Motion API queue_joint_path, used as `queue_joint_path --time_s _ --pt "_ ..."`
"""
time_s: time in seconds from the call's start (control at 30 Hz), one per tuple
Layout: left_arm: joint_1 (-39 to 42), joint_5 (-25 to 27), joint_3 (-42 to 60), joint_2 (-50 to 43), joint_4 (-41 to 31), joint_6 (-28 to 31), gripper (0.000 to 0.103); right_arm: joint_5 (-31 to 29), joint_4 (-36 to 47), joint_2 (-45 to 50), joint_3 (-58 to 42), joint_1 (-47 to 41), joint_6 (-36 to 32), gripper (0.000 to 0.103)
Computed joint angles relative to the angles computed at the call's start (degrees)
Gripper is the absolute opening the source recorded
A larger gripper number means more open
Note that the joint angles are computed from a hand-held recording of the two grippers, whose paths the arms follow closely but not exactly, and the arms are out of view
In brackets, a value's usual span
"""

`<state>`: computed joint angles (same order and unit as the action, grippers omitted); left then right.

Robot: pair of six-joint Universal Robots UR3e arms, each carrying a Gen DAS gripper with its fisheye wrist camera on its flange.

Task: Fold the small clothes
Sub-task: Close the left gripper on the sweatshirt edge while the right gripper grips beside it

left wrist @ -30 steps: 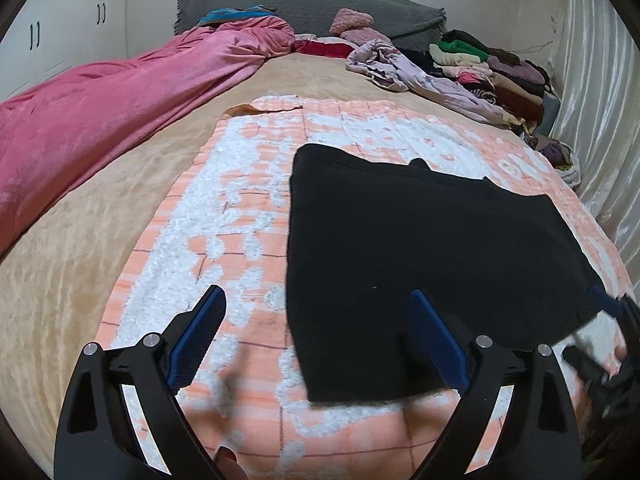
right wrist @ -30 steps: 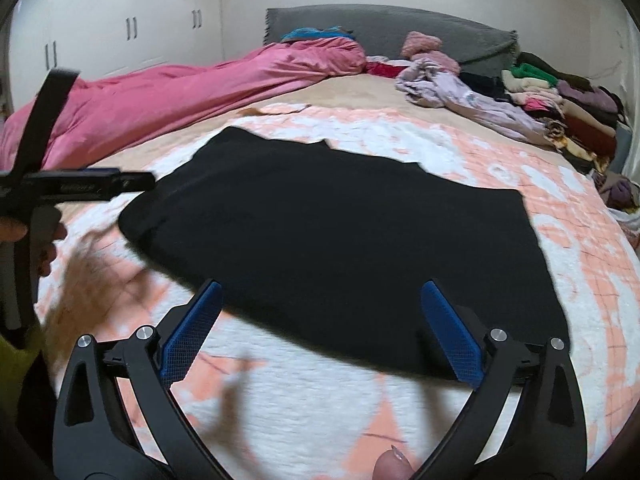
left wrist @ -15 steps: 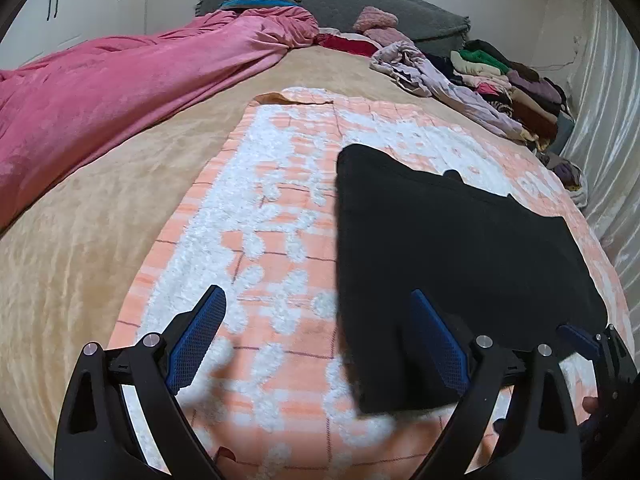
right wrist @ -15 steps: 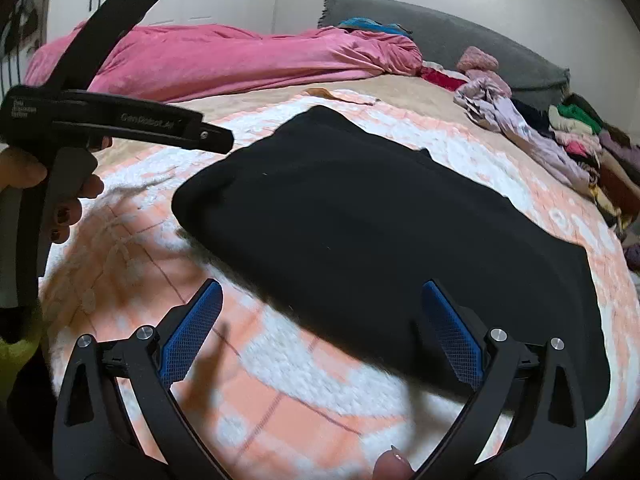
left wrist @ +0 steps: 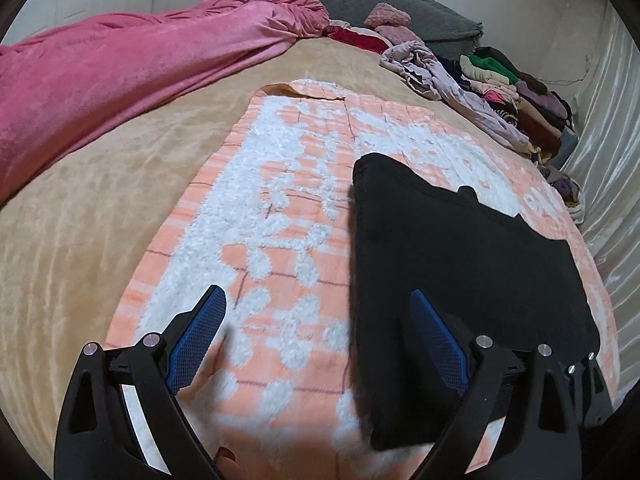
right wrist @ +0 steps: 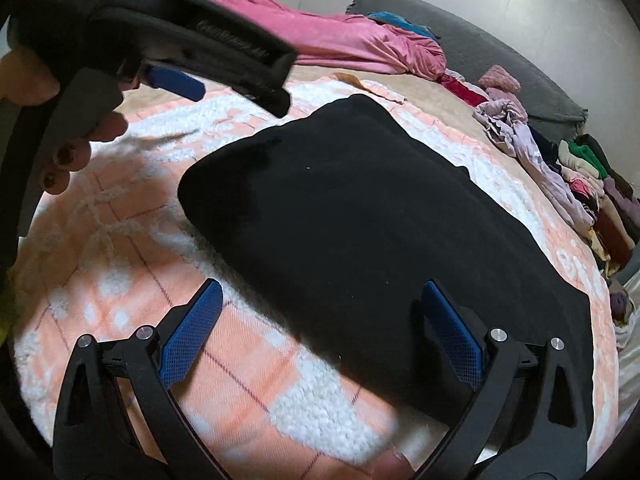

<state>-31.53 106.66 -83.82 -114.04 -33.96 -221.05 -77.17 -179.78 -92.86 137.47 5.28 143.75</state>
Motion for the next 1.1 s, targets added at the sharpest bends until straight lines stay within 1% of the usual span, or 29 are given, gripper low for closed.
queue_joint_path --time_s 0.1,0.2,0.3,0.33,0.37,0.43,0.53,0.57,0.6,0.63,0.7,0.77,0.8,0.9,0.97,1.0,1.03,1.1 --pt "1.1 -2.1 1.2 -1.1 0.2 0.8 0.092 -3.1 -0.8 2.6 -2.0 2.3 0.5 0.094" --pt "3.4 -6.6 1.2 -1.6 2.6 1.5 0.092 -6.3 -1.7 5.0 -4.1 5.0 1.3 0.094" --pt "5.4 -9.4 2.4 -2.9 2.8 2.0 0.092 -9.1 -4.0 7.1 -5.2 7.3 1.5 0.094" --pt "6.2 -10.7 2.9 -3.6 2.9 2.0 0.092 -10.4 -5.3 8.0 -5.5 8.5 1.4 0.093" --pt "6.8 -11.8 3.3 -4.3 3.3 2.0 0.092 -11.3 -6.7 8.7 -5.6 9.3 1.1 0.09" --pt "7.7 -12.8 5.2 -6.3 3.0 2.3 0.092 -12.0 -8.5 9.8 -5.7 10.4 0.4 0.084" --pt "8.8 -14.2 9.8 -9.5 0.8 3.5 0.091 -12.1 -11.3 10.5 -5.0 11.2 -0.8 0.069" --pt "9.3 -15.7 10.5 -10.2 1.1 3.8 0.09 -11.9 -12.4 10.7 -4.6 11.3 -1.2 0.056" --pt "9.7 -16.7 10.8 -10.6 1.4 3.8 0.088 -11.8 -13.2 10.8 -4.3 11.4 -1.5 0.046" --pt "9.9 -17.7 11.4 -11.1 1.4 3.9 0.087 -11.6 -13.6 11.0 -4.2 11.4 -1.6 0.041" --pt "10.0 -18.3 12.3 -11.8 1.3 4.3 0.085 -10.3 -14.6 10.3 -3.1 11.0 -1.9 0.023" --pt "10.3 -19.6 12.4 -12.3 2.1 4.0 0.08 -9.2 -15.7 9.5 -2.0 10.5 -1.8 0.013" --pt "10.6 -20.9 12.1 -12.5 3.0 3.6 0.078 -7.9 -16.2 8.3 -1.0 9.6 -1.5 0.011" --pt "10.9 -22.6 11.5 -12.6 4.2 3.2 0.071 -3.9 -15.6 6.5 -0.6 6.7 -0.3 0.008" --pt "11.2 -24.4 10.4 -12.4 5.6 2.7 0.065 0.6 -13.0 3.5 0.1 3.5 0.8 0.007" --pt "11.4 -25.5 9.9 -12.4 6.3 2.3 0.059 1.9 -11.8 2.7 0.1 2.5 1.2 0.007" --pt "11.6 -26.8 9.8 -12.6 6.8 2.1 0.056 3.9 -10.2 1.5 0.1 1.0 1.7 0.007" --pt "11.0 -27.2 11.2 -13.4 6.0 2.3 0.053 6.2 -8.1 0.1 0.1 -0.8 2.3 0.006"
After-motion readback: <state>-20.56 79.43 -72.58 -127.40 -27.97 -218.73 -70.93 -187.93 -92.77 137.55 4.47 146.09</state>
